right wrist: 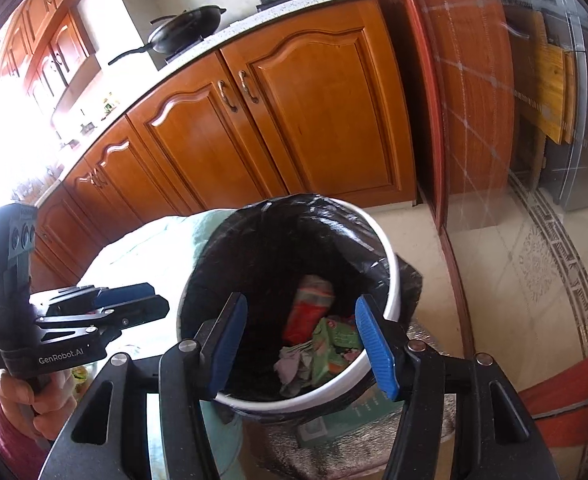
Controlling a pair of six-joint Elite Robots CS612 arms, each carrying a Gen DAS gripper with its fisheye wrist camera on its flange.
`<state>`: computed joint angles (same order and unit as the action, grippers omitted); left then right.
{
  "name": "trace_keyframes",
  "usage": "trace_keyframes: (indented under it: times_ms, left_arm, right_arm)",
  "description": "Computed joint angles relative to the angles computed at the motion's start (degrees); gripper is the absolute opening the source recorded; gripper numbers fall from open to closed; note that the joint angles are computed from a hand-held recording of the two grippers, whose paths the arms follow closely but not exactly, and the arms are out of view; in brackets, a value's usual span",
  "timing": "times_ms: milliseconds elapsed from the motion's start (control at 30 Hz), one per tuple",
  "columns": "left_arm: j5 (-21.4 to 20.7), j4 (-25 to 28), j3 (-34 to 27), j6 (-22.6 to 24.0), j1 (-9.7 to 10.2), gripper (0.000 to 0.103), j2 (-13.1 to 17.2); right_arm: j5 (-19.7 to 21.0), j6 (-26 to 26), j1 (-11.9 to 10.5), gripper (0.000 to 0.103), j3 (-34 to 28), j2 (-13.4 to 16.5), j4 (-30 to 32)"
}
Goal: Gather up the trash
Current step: 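Move both open tools back over the table items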
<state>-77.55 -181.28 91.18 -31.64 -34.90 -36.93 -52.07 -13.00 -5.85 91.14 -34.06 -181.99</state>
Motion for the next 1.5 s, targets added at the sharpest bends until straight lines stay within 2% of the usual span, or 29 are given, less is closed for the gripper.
trace_keyframes:
  times_ms: [133,267,333,667,1233,1500]
  left_arm:
    - [2.09,-3.67,3.73,-3.04,-0.69,0.038,-1.19]
    - [4.62,-7.55,7.70,-6.12,-1.34,0.041,-2.38]
    - [5.83,-8.90,9.77,-7.65,-1.63,0.041,-3.07]
    - [10.83,-14.58,18.77,-14.57,-2.93,0.041,-5.80]
    - [17.40,-19.51,31.41,-26.71,-4.82,0.041,-8.72]
    - [21.52,-19.68,36.29,-32.18,-6.13,0.041,-10.41]
  right_arm:
    - [2.01,1.48,-0.06,0.059,2.25,-0.49,-2.97]
    - [4.63,2.53,0.18,0.070,4.47,-0.80,-5.76]
    - [5.76,2.73,0.43,0.071,5.57,-0.93,-6.81]
    - [10.15,-0.11,2.50,0.077,10.08,-2.48,-5.77]
    - [12.04,-7.03,6.11,0.077,14.97,-4.74,-2.53]
    - [12.41,-10.47,8.07,0.077,16.41,-5.58,-0.12]
